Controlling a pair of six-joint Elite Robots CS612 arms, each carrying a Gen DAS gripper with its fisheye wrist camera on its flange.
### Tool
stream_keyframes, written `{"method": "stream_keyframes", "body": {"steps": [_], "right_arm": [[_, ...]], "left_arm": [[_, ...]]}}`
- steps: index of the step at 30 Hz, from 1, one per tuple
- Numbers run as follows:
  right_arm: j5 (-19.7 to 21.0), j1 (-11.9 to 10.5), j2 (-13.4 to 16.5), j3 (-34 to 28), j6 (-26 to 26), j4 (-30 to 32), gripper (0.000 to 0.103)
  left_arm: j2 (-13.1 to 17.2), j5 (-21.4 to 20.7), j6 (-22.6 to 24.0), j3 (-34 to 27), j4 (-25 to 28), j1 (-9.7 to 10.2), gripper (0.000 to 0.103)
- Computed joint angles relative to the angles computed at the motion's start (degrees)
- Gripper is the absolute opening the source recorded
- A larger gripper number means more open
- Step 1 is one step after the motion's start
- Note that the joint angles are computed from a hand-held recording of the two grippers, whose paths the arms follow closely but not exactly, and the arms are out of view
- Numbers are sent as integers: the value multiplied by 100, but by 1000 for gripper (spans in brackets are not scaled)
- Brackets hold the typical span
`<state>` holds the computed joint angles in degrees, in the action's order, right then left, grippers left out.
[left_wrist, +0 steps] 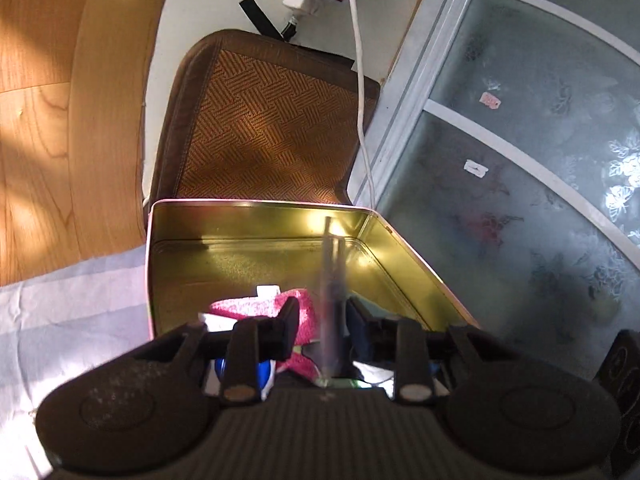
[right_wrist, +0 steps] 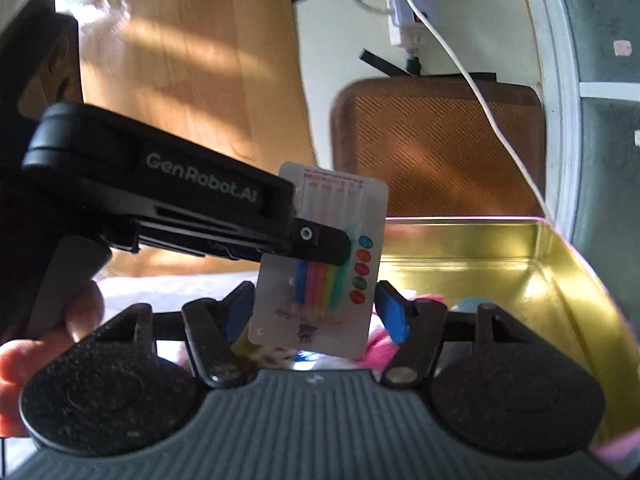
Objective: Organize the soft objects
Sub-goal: 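Carry the brush pack into the pink tin and open the right gripper, then move the right gripper to the white tray in the clear bag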
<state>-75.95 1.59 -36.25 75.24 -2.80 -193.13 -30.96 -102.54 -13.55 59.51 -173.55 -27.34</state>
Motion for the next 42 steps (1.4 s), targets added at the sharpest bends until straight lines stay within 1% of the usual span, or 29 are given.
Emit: {"method": "stream_keyframes", "body": {"steps": [1,2,3,4,6,8,9,10,11,13,17,20,22,25,30,36,42], "right_arm": [[-245,23,25,-132,-129,294,35],[-406,5,43,-226,-172,564,36],[-497,-2,72,-331,-163,770,36],[-641,-3,105,-398,-156,835,38],[-924,7,140,-397,-142,698,43],[-813,-42,116,-258,96,391,44],[-792,-53,78,-151,227,257,48],[-797,-56,41,-43,343,117,49],[-779,-55,12,58,400,-45,49],[-821,-31,-54,259,465,-328,49],[-698,12,-218,607,665,-632,49],[-732,78,-327,832,760,-817,49],[-728,116,-397,967,909,-922,49],[-704,187,-478,1132,1049,-1035,49],[-774,383,-559,1272,919,-1184,49],[-742,545,-593,1310,794,-1131,49],[-683,692,-578,1281,521,-946,49]], "left_arm": [[95,58,15,-188,173,-13,26],[186,113,34,-355,313,-24,26],[263,181,28,-487,415,-36,26],[335,299,21,-599,488,-51,29],[423,675,39,-727,606,-98,32],[407,1058,84,-648,613,-133,34],[387,1179,128,-592,594,-145,37],[341,1401,199,-488,556,-166,39],[295,1615,263,-388,503,-193,40],[180,1910,392,-135,280,-232,41],[-162,2350,538,556,-319,-297,43],[-397,2886,806,1086,-831,-389,45],[-538,3150,970,1429,-1170,-428,47],[-717,3344,1029,1850,-1473,-430,48],[-930,3574,1015,2392,-1744,-347,49],[-1061,3715,791,2781,-1825,-181,49],[-1061,3839,564,2990,-1778,-21,51]]}}
